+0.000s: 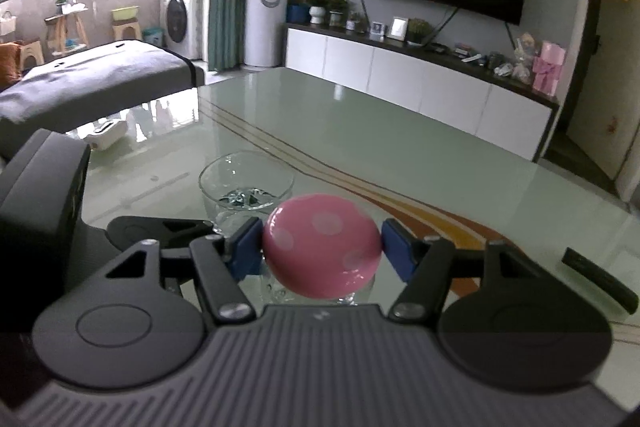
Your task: Unscrew bottle cap and pour
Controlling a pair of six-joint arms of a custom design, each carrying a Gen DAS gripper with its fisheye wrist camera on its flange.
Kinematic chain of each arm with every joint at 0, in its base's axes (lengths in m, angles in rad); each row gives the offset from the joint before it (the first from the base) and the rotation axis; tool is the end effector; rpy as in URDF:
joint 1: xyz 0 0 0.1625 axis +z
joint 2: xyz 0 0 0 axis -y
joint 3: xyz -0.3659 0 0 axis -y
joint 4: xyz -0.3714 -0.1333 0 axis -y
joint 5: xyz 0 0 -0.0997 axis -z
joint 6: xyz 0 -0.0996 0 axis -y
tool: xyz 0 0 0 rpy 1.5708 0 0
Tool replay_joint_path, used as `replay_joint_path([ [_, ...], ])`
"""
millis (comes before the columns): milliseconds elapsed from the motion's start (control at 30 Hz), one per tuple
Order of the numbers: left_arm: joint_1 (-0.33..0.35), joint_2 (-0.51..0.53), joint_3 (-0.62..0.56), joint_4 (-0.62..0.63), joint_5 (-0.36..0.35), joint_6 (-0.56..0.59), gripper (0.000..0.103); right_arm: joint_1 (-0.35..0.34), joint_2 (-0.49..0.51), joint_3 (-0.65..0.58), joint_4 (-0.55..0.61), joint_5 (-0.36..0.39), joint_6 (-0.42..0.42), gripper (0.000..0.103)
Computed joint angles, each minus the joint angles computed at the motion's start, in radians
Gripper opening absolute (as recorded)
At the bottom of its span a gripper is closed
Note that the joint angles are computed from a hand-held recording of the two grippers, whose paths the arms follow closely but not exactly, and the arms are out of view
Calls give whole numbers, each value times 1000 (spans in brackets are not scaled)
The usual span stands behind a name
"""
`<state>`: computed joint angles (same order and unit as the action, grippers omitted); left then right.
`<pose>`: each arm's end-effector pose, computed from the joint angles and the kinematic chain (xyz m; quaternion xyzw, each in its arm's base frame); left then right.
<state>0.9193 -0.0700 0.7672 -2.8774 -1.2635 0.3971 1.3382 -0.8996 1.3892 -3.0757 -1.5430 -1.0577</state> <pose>-0.3466 -0.7240 -0.0712 0.4322 0.8391 -0.3126 0.1072 -0.0272 -0.7052 0.3066 0.3565 -0.7978 0.3957 0.2826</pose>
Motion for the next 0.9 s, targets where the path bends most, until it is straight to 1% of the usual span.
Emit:
replay_joint_path([
  [400,0,1,3,-4,0,-1,75,-33,-28,-32,149,104,-77,66],
  [700,0,0,-2,2,-1,-1,75,-49,-46,-48,240,153,-136,65],
  [733,0,1,-3,3,-1,-2,75,-51,-41,-66,261,159,-142,66],
  [900,0,1,-1,0,0,-1,75,-56,-43,-78,293,176,-157,66],
])
